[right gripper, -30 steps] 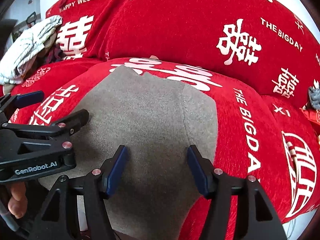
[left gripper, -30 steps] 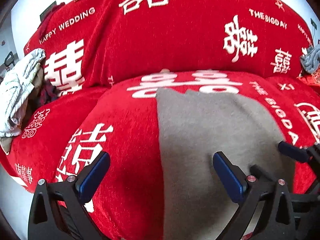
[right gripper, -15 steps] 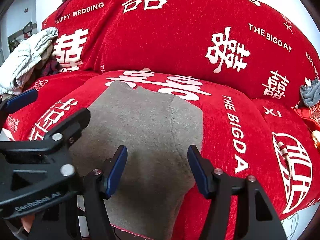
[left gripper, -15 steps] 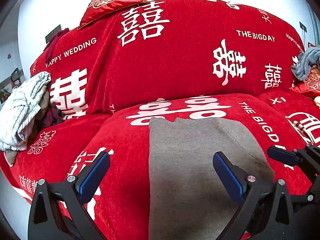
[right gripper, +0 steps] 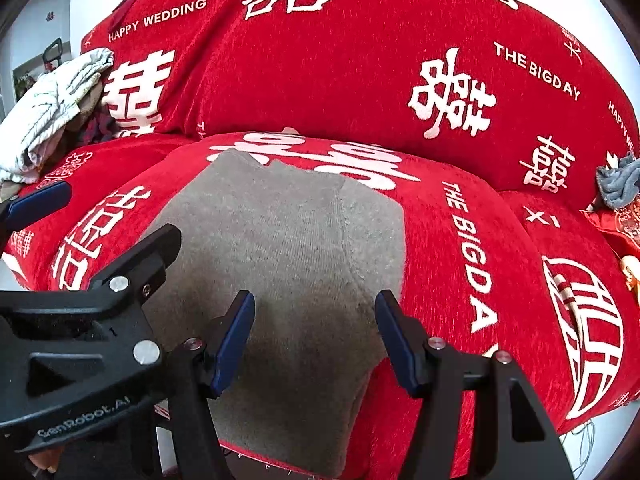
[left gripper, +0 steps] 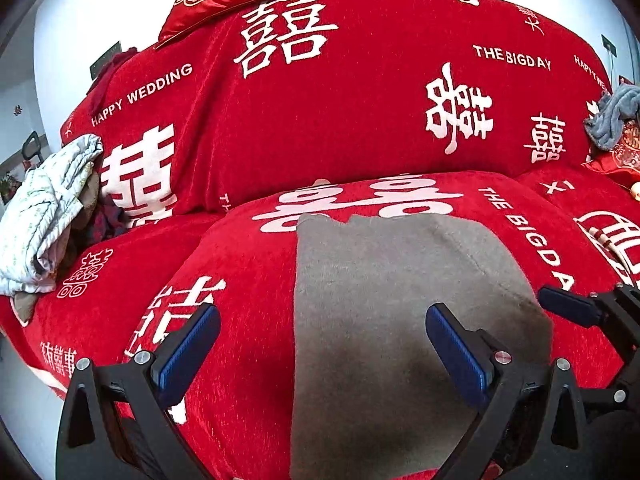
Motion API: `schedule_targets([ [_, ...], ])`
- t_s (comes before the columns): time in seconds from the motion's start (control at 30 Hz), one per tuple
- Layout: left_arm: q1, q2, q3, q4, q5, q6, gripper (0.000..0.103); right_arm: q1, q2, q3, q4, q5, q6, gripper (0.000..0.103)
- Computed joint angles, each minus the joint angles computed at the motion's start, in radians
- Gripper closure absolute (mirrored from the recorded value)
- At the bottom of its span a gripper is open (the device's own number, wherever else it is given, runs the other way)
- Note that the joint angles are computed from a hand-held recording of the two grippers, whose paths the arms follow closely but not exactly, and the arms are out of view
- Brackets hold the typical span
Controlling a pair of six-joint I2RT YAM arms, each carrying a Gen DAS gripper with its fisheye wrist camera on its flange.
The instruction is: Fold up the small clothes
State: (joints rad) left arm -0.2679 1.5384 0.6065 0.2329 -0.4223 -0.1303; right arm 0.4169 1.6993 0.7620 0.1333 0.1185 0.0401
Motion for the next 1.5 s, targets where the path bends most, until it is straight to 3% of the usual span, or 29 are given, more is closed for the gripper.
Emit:
schedule_targets([
  [0.7,0.037,-0.010,0.000,-0.062,0.040,-0.052,0.000,0.029,-0.018,-0.015,-0.010,0.031,0.001,0.037],
  [1.5,0.069,-0.042,-0.014,-0.067,0.092,-0.029,0.000,0.071,-0.035,-0.010,-0.030,0.066,-0.009,0.037],
])
